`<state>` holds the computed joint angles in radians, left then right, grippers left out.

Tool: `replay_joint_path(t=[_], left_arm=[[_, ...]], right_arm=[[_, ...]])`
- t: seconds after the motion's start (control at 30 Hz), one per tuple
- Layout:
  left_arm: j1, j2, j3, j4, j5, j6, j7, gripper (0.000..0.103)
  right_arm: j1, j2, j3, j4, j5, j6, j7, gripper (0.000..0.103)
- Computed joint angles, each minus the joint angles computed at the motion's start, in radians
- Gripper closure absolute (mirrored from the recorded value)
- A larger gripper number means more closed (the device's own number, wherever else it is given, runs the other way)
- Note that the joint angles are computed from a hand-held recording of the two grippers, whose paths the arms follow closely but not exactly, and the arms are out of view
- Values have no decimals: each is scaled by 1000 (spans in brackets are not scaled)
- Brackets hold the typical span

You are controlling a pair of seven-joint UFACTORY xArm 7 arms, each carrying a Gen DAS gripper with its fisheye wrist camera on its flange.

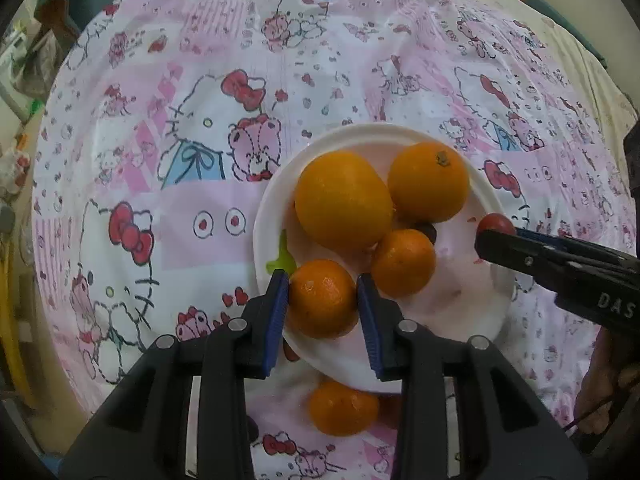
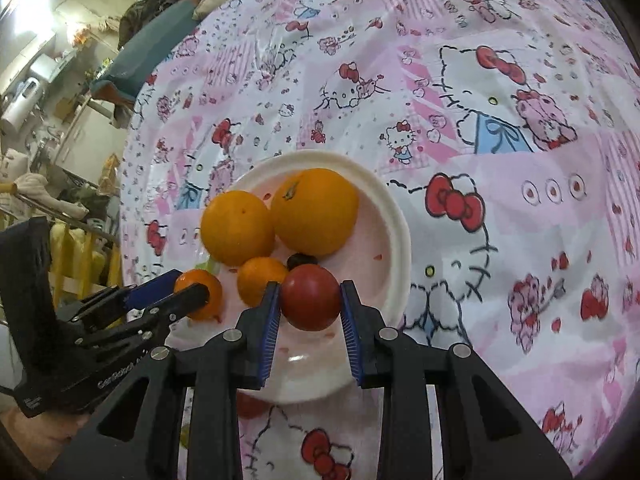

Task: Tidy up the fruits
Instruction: 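Carry the mandarin and red tomato over the plate with both grippers, then open both grippers onto the plate and withdraw them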

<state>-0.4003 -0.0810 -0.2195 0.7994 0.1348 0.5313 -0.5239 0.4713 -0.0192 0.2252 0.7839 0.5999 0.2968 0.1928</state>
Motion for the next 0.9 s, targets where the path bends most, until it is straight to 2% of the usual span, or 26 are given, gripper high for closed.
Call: replay_joint_path(t=[0.13, 0.23, 0.37, 0.9], left_arm=[[0, 16, -3, 13, 27, 1, -19, 72], [1, 34, 2, 28, 29, 3, -25, 72], [2, 37, 9, 28, 5, -7, -21, 71], [4, 25, 8, 16, 2, -16, -25, 70]], right_arm=[[-1, 22, 4, -4, 40, -10, 7, 72], [-5, 22, 6, -8, 1, -9, 24, 72], [-12, 20, 3, -17, 50, -13, 0, 71], [-16, 6, -8, -26, 120, -27, -37, 69]])
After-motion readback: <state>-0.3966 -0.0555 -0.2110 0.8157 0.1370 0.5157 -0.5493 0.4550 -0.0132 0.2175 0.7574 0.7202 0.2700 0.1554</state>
